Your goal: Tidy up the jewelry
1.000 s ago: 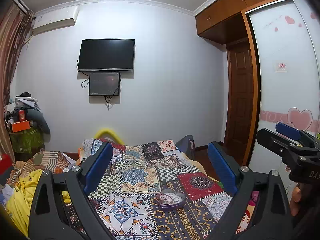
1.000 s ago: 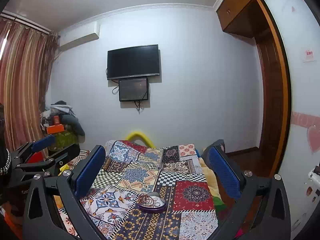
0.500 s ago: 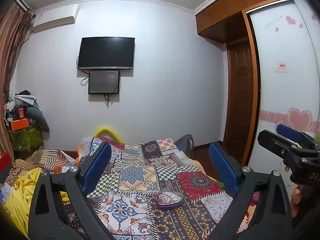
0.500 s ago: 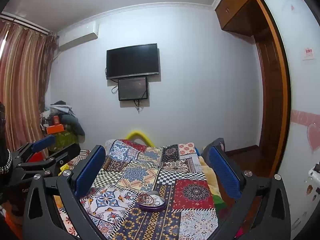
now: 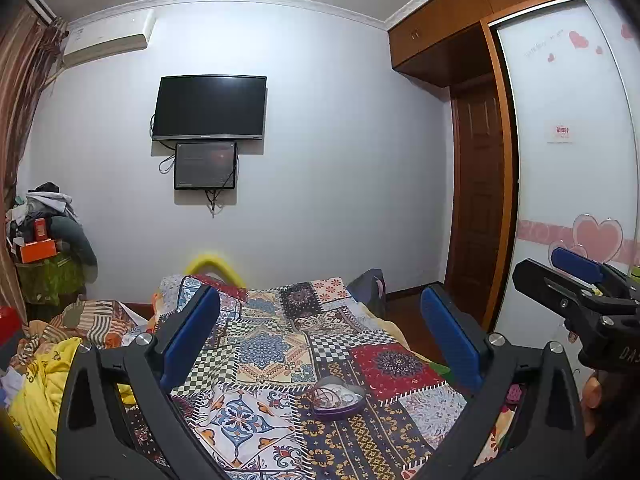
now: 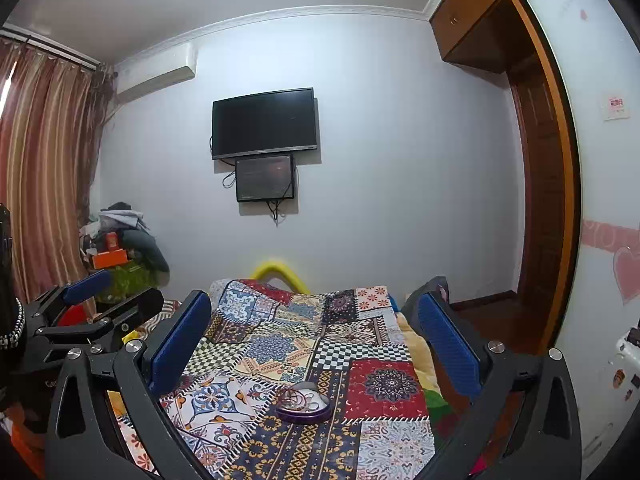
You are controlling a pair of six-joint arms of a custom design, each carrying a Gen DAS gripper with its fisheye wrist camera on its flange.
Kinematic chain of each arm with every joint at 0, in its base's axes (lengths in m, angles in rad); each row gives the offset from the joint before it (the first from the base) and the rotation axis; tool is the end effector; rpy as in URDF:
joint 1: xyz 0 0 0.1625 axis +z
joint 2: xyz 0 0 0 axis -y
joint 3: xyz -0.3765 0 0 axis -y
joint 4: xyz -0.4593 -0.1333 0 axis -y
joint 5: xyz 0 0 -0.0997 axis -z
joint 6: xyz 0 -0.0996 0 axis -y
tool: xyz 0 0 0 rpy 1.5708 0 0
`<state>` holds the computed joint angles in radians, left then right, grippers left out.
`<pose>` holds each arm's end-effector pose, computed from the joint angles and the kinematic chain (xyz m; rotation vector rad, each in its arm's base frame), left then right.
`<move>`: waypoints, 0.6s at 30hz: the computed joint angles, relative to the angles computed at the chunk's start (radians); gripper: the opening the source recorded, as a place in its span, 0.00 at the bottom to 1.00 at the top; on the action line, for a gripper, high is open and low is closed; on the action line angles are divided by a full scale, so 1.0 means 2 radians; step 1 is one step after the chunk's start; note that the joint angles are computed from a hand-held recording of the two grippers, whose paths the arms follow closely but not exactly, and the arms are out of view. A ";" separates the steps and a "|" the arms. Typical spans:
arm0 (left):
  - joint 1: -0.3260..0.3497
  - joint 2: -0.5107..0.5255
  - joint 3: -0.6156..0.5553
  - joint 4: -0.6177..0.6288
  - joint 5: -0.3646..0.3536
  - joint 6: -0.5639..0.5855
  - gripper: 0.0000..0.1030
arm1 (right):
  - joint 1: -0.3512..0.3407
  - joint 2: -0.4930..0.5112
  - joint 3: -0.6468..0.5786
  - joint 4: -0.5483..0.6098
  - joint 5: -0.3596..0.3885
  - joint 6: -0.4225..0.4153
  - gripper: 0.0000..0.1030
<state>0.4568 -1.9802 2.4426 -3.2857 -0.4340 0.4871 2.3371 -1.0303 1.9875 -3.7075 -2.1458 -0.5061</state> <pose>-0.1995 -0.3472 0.3846 0.7315 1.8987 -1.6349 0.4547 -0.3583 0.1701 0.9880 -2.0940 1.5942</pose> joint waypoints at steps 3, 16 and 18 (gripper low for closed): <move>0.000 0.001 -0.001 0.000 -0.001 0.000 0.98 | 0.000 0.000 0.000 0.000 0.000 0.000 1.00; 0.002 -0.001 -0.003 0.013 -0.006 -0.012 0.99 | 0.001 -0.004 0.000 0.004 -0.003 0.003 1.00; 0.002 -0.001 -0.003 0.014 -0.008 -0.013 0.99 | 0.001 -0.004 0.000 0.004 -0.003 0.002 1.00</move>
<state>0.4609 -1.9829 2.4363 -3.2583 -0.4492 0.4616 2.3388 -1.0379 1.9874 -3.6991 -2.1527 -0.5013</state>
